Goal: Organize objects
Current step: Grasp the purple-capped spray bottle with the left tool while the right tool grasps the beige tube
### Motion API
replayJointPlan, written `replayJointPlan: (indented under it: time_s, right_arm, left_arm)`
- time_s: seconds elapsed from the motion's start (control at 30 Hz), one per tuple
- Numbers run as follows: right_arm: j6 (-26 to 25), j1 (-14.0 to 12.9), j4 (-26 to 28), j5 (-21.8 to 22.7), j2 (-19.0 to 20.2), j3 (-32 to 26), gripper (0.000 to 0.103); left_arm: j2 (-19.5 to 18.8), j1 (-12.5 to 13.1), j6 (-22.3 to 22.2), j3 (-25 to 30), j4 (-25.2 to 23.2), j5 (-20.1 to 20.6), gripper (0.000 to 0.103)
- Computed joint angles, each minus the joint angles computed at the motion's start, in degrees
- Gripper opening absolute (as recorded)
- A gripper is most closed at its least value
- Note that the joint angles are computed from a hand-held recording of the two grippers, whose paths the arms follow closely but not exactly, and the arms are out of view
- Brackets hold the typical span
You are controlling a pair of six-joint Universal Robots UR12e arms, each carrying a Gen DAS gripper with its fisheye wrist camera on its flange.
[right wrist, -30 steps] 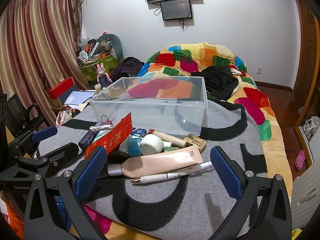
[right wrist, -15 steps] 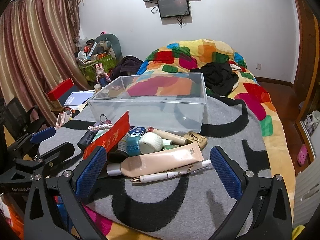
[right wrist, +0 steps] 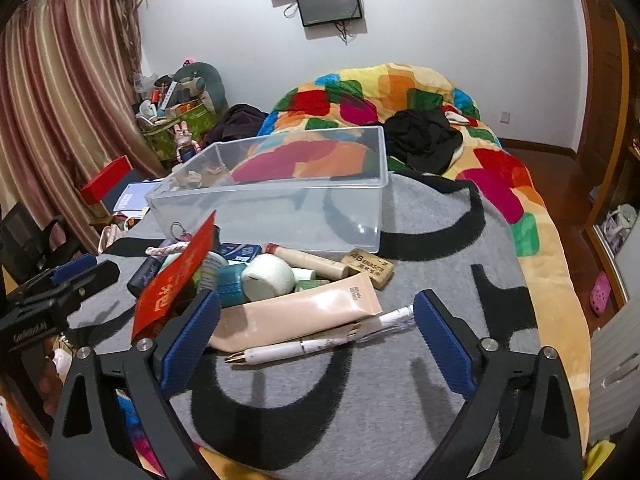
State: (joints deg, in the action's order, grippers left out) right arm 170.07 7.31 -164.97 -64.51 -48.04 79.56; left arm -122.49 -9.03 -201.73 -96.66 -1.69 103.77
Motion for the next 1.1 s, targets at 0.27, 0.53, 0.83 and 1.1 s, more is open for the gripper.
replayJointPlan:
  time_s: [0.27,0.53,0.83,1.1]
  right_arm:
    - [-0.6,0.37,3.48,-1.01,0.73,-1.44,0.089]
    - [-0.63,0.66,4.21,-5.17,2.54,-4.47,0.085]
    - [-1.83,0.25,10.23,-1.9,3.43,-6.29,0.064]
    - [-6.44,0.34,9.77,-2.83,2.17,-4.41,0.037]
  left_arm:
    - [-1.1,1.61,-2.11,1.5,-4.47,-2.77,0.07]
    - [-2.21,2.62,-3.61,2.49,-6.74,-6.41,0.056]
    - [-2.05,2.19,-2.19,1.71,-6.96,-3.83,0.027]
    - [-1.0,1.36,1.16,-0.06,-6.39,-1.78,0.025]
